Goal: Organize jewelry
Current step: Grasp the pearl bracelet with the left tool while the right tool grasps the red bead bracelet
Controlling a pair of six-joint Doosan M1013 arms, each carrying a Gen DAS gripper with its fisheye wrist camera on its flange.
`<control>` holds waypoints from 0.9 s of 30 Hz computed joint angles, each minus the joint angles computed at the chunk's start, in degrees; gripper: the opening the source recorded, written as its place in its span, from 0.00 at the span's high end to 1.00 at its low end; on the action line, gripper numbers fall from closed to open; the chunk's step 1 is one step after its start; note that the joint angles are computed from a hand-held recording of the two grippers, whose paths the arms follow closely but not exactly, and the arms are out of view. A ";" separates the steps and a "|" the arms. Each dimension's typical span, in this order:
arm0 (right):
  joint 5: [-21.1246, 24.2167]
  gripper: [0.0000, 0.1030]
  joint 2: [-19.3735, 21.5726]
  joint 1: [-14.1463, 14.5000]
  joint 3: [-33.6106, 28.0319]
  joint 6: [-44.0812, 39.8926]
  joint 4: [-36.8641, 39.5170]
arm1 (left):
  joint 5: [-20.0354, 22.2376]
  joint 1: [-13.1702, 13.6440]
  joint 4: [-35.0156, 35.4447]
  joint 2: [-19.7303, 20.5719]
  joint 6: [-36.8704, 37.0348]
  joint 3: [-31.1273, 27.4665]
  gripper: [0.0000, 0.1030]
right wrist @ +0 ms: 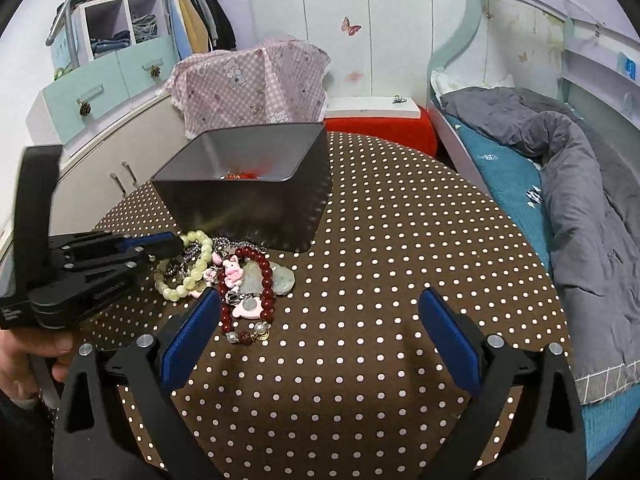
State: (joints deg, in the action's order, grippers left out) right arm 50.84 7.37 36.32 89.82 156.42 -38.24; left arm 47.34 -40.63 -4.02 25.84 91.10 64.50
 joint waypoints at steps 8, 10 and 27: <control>-1.17 0.32 0.89 -0.94 -0.39 -4.13 4.58 | -3.92 0.98 -1.97 -2.69 -0.32 3.39 0.91; -1.44 0.39 1.11 -1.02 -0.62 -5.09 5.40 | -5.24 1.02 -1.86 -3.64 -0.84 4.48 0.91; -5.32 0.93 1.33 -0.76 -1.53 -11.42 8.88 | -12.07 2.44 -7.22 -9.25 0.10 9.88 0.91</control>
State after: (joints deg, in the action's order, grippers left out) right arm 45.52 8.70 35.56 88.29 145.00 -29.36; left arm 35.26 -38.19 -11.24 16.60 91.20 74.38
